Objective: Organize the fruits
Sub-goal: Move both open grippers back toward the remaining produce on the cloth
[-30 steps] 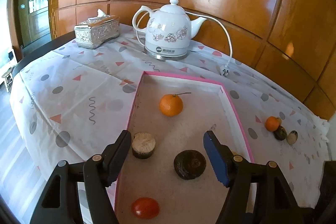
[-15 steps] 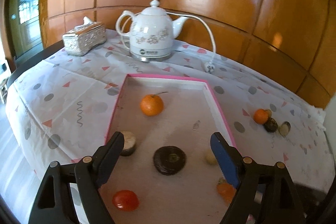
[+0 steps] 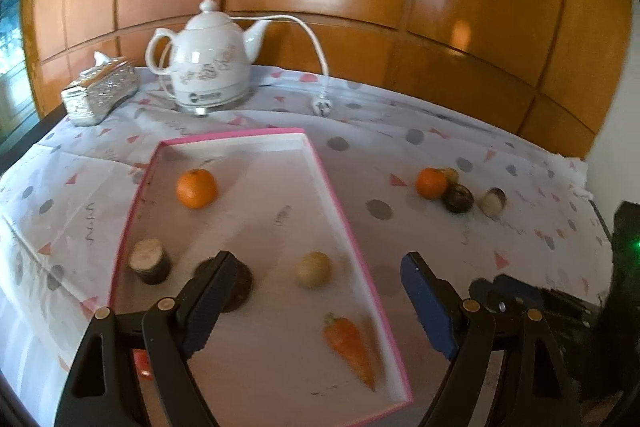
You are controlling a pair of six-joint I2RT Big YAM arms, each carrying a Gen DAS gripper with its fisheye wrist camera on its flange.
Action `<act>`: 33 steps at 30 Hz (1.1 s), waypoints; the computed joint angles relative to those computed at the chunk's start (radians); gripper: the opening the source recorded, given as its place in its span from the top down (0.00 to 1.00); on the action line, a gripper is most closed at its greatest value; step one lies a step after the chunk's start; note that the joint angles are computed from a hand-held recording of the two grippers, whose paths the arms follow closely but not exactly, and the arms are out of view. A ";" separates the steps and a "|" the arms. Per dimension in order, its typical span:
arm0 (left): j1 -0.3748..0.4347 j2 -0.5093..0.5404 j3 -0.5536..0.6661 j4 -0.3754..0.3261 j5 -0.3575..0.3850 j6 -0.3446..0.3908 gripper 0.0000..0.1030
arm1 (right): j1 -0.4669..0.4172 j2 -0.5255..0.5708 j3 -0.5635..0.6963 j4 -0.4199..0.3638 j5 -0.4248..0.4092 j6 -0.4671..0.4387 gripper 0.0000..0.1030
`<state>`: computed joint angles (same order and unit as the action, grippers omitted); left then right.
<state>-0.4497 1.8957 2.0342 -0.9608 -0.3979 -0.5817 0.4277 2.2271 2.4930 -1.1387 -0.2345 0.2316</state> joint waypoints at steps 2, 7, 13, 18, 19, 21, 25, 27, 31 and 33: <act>-0.005 0.006 0.007 0.003 0.016 0.007 0.18 | -0.010 -0.016 -0.032 0.009 0.014 0.010 0.58; -0.016 0.034 0.047 -0.008 0.052 0.022 0.18 | -0.028 -0.013 -0.043 -0.004 0.048 0.030 0.58; -0.025 0.083 0.126 -0.032 0.073 0.047 0.18 | -0.033 -0.024 -0.067 0.002 0.084 0.022 0.58; -0.030 0.113 0.174 -0.049 0.081 0.056 0.18 | -0.033 -0.018 -0.059 0.001 0.103 0.014 0.58; -0.031 0.116 0.180 -0.052 0.083 0.057 0.18 | -0.034 -0.018 -0.059 0.001 0.106 0.012 0.58; -0.032 0.122 0.189 -0.057 0.084 0.062 0.18 | -0.035 -0.015 -0.053 -0.002 0.111 0.009 0.58; -0.033 0.136 0.211 -0.070 0.092 0.063 0.18 | -0.044 -0.011 -0.046 -0.008 0.118 0.005 0.58; -0.034 0.145 0.224 -0.078 0.093 0.066 0.18 | -0.049 -0.002 -0.029 -0.018 0.123 -0.001 0.58; -0.036 0.168 0.260 -0.098 0.096 0.071 0.18 | -0.061 0.022 0.020 -0.043 0.133 -0.017 0.58; -0.037 0.182 0.282 -0.112 0.102 0.071 0.18 | -0.068 0.036 0.046 -0.058 0.139 -0.022 0.58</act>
<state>-0.4867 2.0782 2.3160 -1.0729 -0.2964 -0.5106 0.3593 2.2633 2.5389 -1.1968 -0.0956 0.2095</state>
